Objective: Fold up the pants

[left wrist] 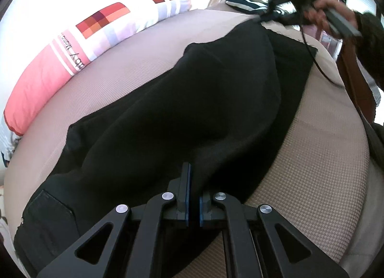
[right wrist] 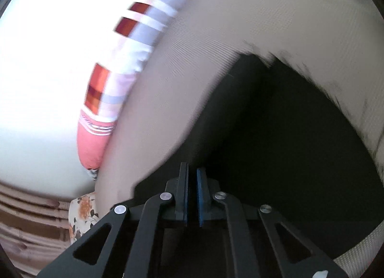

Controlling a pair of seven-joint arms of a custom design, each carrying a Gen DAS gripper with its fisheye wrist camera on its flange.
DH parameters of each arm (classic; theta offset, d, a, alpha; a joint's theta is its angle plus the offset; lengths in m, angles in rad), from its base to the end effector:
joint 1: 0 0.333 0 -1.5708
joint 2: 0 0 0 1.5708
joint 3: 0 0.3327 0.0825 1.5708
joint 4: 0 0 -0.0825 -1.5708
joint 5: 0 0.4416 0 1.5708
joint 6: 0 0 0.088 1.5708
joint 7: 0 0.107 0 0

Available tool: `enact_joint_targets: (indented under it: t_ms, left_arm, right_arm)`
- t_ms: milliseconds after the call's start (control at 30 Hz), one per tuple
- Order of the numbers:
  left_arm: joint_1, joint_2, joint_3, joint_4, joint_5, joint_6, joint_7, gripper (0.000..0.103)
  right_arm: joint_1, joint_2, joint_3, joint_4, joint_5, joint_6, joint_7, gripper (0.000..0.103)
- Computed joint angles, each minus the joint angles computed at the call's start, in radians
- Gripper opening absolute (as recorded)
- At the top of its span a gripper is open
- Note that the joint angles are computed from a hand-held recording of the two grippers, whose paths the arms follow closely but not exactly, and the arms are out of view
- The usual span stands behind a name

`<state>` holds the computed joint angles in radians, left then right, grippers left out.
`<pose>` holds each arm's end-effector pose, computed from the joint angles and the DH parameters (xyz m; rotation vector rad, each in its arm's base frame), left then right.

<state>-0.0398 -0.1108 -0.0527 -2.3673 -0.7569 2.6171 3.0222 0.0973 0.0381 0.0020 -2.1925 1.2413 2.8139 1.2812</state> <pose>0.5545 -0.0360 0.3832 -0.8470 2.6298 -0.7305 0.6083 0.0141 0.3899 -0.9651 2.0840 0.0872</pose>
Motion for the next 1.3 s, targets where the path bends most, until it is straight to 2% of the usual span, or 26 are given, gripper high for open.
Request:
enact_joint_targets:
  t_ms: [33,100,200,333,400,467,567,633,767,1033,1133,1200,1300]
  left_arm:
    - [0.002,0.001,0.002,0.002,0.002,-0.013,0.0,0.005]
    - [0.005,0.007,0.006,0.01,-0.015,-0.033,0.0,0.005]
    - [0.022,0.028,0.007,0.04,-0.01,-0.087,-0.061,0.005]
    - [0.04,0.04,0.001,0.059,-0.015,-0.123,-0.113,0.005]
    - [0.048,0.046,0.0,0.068,-0.02,-0.14,-0.136,0.005]
    - [0.055,0.054,-0.001,0.079,-0.024,-0.158,-0.152,0.005]
    - [0.065,0.065,-0.002,0.094,-0.033,-0.184,-0.161,0.005]
    - [0.072,0.069,-0.002,0.101,-0.038,-0.201,-0.168,0.005]
    - [0.08,0.073,-0.007,0.108,-0.041,-0.213,-0.18,0.005]
    - [0.086,0.078,-0.011,0.117,-0.028,-0.223,-0.204,0.005]
    - [0.088,0.083,-0.011,0.123,-0.023,-0.231,-0.21,0.005]
    - [0.091,0.087,-0.012,0.131,-0.014,-0.24,-0.22,0.005]
    - [0.091,0.085,-0.015,0.132,0.002,-0.237,-0.229,0.005]
  right_arm:
    - [0.008,0.003,0.003,0.016,-0.072,0.011,0.052,0.006]
    - [0.017,0.035,-0.001,0.083,-0.301,0.001,0.203,0.006]
    - [0.031,0.159,-0.003,0.264,-0.578,-0.061,0.381,0.007]
    - [0.022,0.325,0.028,0.486,-0.727,-0.142,0.437,0.02]
    - [-0.007,0.346,0.068,0.514,-0.718,-0.154,0.401,0.02]
    - [-0.049,0.343,0.117,0.506,-0.637,-0.133,0.336,0.02]
    - [-0.046,0.286,0.09,0.426,-0.653,-0.093,0.362,0.019]
    - [-0.042,0.257,0.059,0.377,-0.685,-0.086,0.416,0.02]
    - [-0.058,0.24,0.035,0.318,-0.697,-0.082,0.491,0.02]
    - [-0.134,0.308,0.087,0.331,-0.54,-0.054,0.461,0.019]
    - [-0.136,0.329,0.092,0.351,-0.533,-0.049,0.456,0.019]
    - [-0.16,0.329,0.123,0.354,-0.474,-0.034,0.398,0.008]
    - [-0.157,0.272,0.138,0.31,-0.432,0.042,0.316,0.004]
